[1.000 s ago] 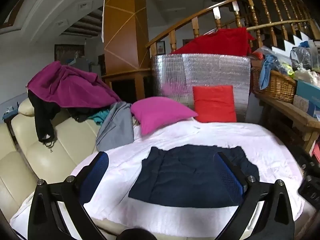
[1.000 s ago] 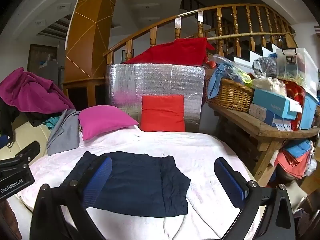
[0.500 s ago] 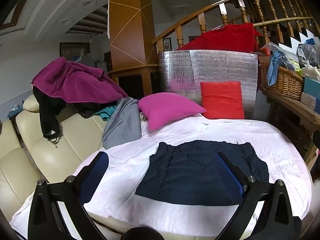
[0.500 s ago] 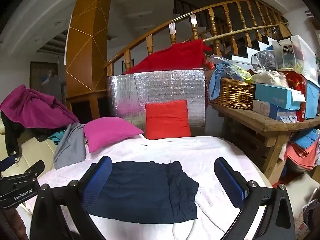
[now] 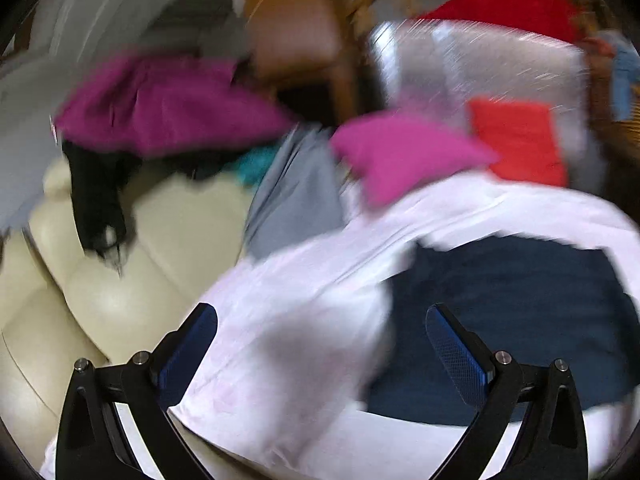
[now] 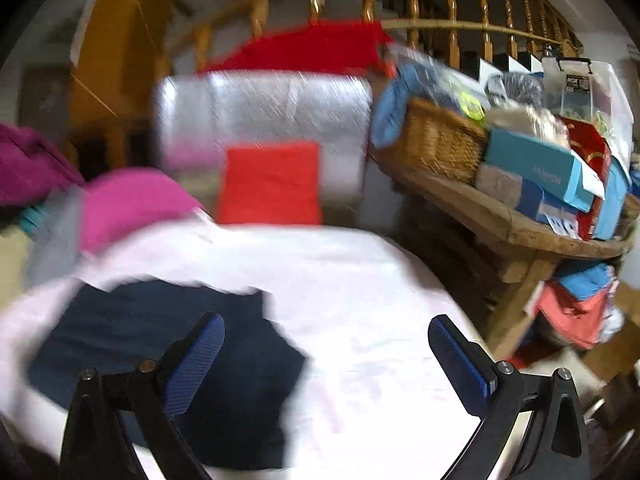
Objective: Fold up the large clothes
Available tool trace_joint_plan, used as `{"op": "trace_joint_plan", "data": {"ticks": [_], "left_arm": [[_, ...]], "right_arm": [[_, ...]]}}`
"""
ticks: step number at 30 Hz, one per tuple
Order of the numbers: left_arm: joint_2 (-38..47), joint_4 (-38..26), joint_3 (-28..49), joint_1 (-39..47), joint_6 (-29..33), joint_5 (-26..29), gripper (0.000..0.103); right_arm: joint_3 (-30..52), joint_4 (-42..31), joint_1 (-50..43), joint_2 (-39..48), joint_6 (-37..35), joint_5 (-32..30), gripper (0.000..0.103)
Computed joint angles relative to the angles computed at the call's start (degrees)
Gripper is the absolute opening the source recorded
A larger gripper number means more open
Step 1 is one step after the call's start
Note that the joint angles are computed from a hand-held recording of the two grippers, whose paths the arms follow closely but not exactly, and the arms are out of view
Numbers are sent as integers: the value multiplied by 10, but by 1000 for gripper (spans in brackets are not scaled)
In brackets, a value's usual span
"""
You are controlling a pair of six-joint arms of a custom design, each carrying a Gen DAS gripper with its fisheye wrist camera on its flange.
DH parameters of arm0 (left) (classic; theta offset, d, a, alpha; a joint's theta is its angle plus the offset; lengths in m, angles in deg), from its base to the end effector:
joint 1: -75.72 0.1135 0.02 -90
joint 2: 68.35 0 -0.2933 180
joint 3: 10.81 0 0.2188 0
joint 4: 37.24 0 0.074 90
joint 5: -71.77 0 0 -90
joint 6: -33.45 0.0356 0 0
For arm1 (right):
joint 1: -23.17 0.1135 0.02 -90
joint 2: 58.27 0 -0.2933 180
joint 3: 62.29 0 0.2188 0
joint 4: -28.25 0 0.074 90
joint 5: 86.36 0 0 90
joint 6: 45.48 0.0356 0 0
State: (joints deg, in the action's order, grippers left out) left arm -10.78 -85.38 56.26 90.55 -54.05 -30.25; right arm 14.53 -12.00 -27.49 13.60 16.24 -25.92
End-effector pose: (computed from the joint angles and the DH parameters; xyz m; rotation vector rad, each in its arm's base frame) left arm 0.1562 0.0490 0.3292 -0.3557 2.2297 0.3980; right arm 0.1609 -0.1686 0.3505 0.1257 2.1045 -0.2614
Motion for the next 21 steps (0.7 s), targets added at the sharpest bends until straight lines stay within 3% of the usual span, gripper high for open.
{"op": "trace_joint_plan", "data": {"ticks": [3,5,7,10,14,16,19,21], "left_arm": [[167,137,-15,130,-2,48,103],[275,225,-1,160,-20,23,103],[378,270,38,173,-36,-20,103],[513,276,125,179,-68,-63,103],[628,258,209,194,-157,-43,103],[669,226,243,191,-204,-41,103],[661,227,228,197,-245,-25,103],[647,263,193,203,-249,-3,103]], "right_arm": [[15,106,61,165,19,112,103],[49,135,74,252,30,139,103],[111,153,86,351,46,165,103],[213,148,96,463,89,205,103],[316,128,94,564,126,234,103],[378,61,97,605,125,249,103],[409,27,99,620,134,257,103],[406,29,95,619,139,247,103]]}}
